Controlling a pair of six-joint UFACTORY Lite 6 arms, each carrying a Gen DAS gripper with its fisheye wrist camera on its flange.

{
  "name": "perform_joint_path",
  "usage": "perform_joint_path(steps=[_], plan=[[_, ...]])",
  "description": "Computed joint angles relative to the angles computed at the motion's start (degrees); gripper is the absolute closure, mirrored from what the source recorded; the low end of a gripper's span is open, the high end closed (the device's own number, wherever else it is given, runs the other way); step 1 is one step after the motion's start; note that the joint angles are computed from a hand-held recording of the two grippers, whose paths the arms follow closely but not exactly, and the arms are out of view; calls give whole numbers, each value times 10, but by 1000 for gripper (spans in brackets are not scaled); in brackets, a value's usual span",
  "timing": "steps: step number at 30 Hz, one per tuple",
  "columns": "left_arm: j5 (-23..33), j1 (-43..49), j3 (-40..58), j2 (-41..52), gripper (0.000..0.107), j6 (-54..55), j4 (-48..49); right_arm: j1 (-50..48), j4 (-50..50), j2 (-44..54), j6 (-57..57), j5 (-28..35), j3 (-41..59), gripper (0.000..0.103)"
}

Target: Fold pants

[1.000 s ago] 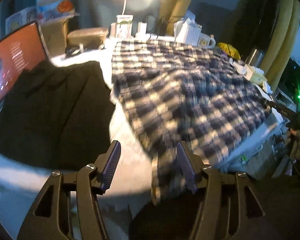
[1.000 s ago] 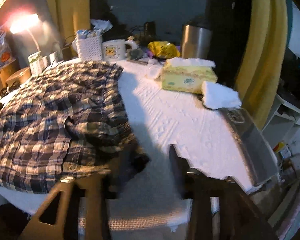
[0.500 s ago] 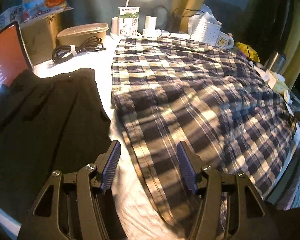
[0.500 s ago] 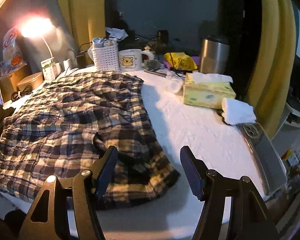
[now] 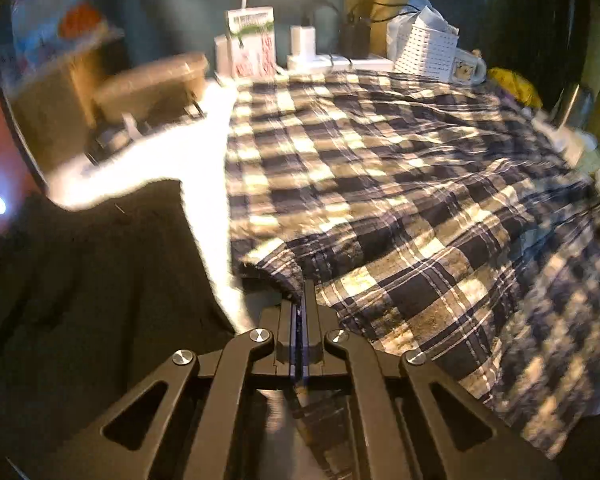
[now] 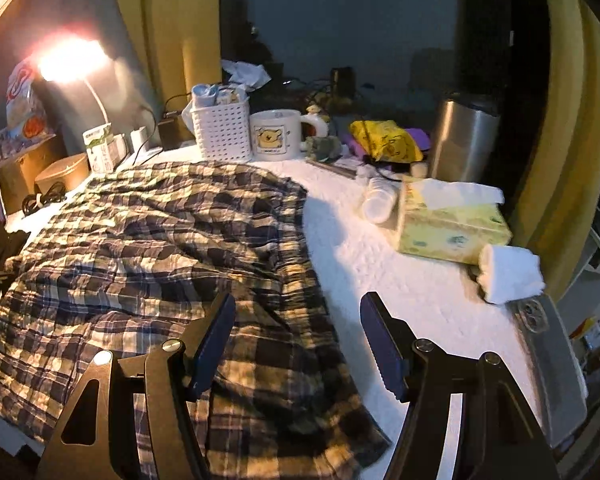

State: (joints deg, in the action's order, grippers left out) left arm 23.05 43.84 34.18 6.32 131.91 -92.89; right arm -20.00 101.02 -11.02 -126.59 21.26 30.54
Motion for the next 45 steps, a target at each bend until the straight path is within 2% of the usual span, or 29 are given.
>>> perform_joint_path(steps=[2,4,7,9,10,12,13,14,15,17,19,21,22,24,25,28,30,31,34,36,37,39,41,45], plan=[[-25,-10,-5,-17,107,65,-60,18,18,22,-15,-8,9,36],[-44,-19,14,-8,106,76,-69,35,30,47,-22,-15,20,36],[-94,-38,43,17,101,47,-46,59,77,95,-60,-42,38,36],[-103,-34,46,8,101,-17,9,72,101,133,-83,-70,53,36],[-88,-21,49,1,101,-77,68,73,109,147,-93,-76,57,36],[-53,7,45,-28,92,-182,154,56,65,145,-52,-65,57,36],[-21,25,43,-44,82,-218,180,51,40,140,-28,-66,58,36],[25,47,40,-60,74,-250,211,42,17,131,-5,-66,60,36],[66,61,33,-75,71,-265,229,31,-18,124,27,-58,62,36],[97,55,5,-106,66,-284,264,14,-79,102,90,-39,73,36],[76,22,-33,-124,66,-293,283,14,-101,96,117,-35,90,36],[33,-8,-66,-126,66,-301,285,23,-114,107,138,-34,115,36],[5,-17,-81,-119,66,-296,279,34,-121,116,149,-40,126,36],[-6,-2,-121,-151,66,-235,227,53,-128,128,158,-42,136,36],[-5,8,-133,-162,65,-217,216,65,-130,132,160,-42,137,36],[3,45,-155,-203,62,-244,268,107,-124,159,152,-62,135,36],[10,80,-162,-221,54,-253,305,123,-103,183,134,-80,134,36],[11,102,-163,-225,46,-255,321,129,-80,191,107,-91,130,36],[35,163,-148,-205,46,-240,351,118,-2,191,8,-81,111,36],[49,179,-129,-200,46,-281,391,101,-36,186,26,-70,108,36],[74,188,-111,-198,46,-291,396,92,-56,182,43,-72,108,36],[101,183,-85,-194,46,-276,358,78,-137,173,128,-91,116,36],[115,161,-57,-191,46,-268,319,41,-235,168,229,-56,139,36],[72,45,32,-101,46,-254,213,36,-270,183,263,-54,207,36]])
